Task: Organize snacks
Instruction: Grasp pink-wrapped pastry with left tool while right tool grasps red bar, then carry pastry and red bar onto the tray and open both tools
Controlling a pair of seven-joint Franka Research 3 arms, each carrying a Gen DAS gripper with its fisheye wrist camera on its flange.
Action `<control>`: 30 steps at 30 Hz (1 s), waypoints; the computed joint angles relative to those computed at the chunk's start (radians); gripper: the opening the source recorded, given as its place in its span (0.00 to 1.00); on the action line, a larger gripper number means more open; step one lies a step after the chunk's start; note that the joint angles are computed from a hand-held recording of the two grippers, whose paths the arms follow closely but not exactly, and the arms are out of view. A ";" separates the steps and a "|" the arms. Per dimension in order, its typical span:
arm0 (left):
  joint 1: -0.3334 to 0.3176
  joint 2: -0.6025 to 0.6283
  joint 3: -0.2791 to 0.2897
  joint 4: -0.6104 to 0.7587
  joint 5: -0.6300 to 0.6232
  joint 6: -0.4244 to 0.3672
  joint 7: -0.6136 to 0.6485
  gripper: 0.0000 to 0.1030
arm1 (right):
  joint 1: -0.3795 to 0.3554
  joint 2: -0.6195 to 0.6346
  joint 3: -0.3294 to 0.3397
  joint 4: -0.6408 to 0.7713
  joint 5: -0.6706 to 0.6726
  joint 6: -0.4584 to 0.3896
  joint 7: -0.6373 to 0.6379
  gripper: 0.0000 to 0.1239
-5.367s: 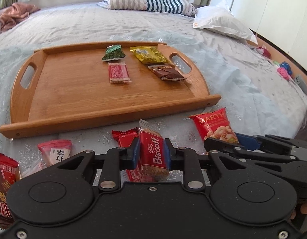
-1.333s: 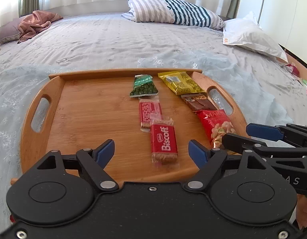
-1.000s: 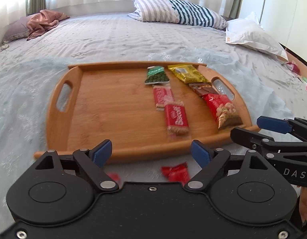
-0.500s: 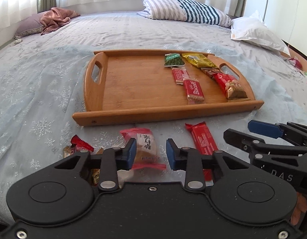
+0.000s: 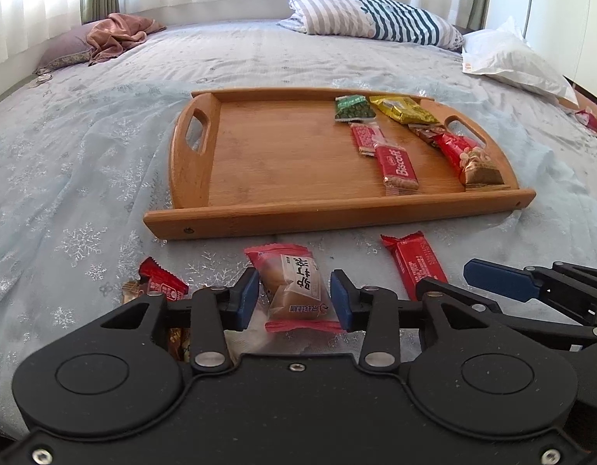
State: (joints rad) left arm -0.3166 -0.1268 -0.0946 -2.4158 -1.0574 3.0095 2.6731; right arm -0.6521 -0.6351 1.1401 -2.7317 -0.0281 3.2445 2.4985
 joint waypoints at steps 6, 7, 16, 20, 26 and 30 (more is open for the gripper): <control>0.016 0.029 -0.011 0.021 -0.002 -0.007 -0.007 0.34 | -0.033 -0.003 0.031 0.023 -0.012 -0.020 0.020 0.37; 0.020 0.028 -0.013 0.022 -0.005 -0.011 -0.004 0.34 | -0.033 -0.001 0.030 0.024 -0.015 -0.019 0.021 0.37; 0.055 0.025 -0.018 0.035 -0.037 -0.073 0.014 0.33 | -0.021 0.010 0.023 0.030 -0.036 -0.025 0.005 0.37; 0.060 0.023 -0.024 0.033 -0.040 -0.069 0.022 0.33 | -0.040 0.036 0.040 0.047 -0.047 -0.033 0.007 0.34; 0.063 0.011 -0.021 0.033 -0.044 -0.091 0.007 0.30 | -0.037 0.033 0.032 0.054 -0.053 -0.047 0.034 0.22; 0.062 -0.008 -0.009 0.037 -0.079 -0.108 0.037 0.29 | -0.024 0.021 0.014 0.052 -0.060 -0.046 0.039 0.22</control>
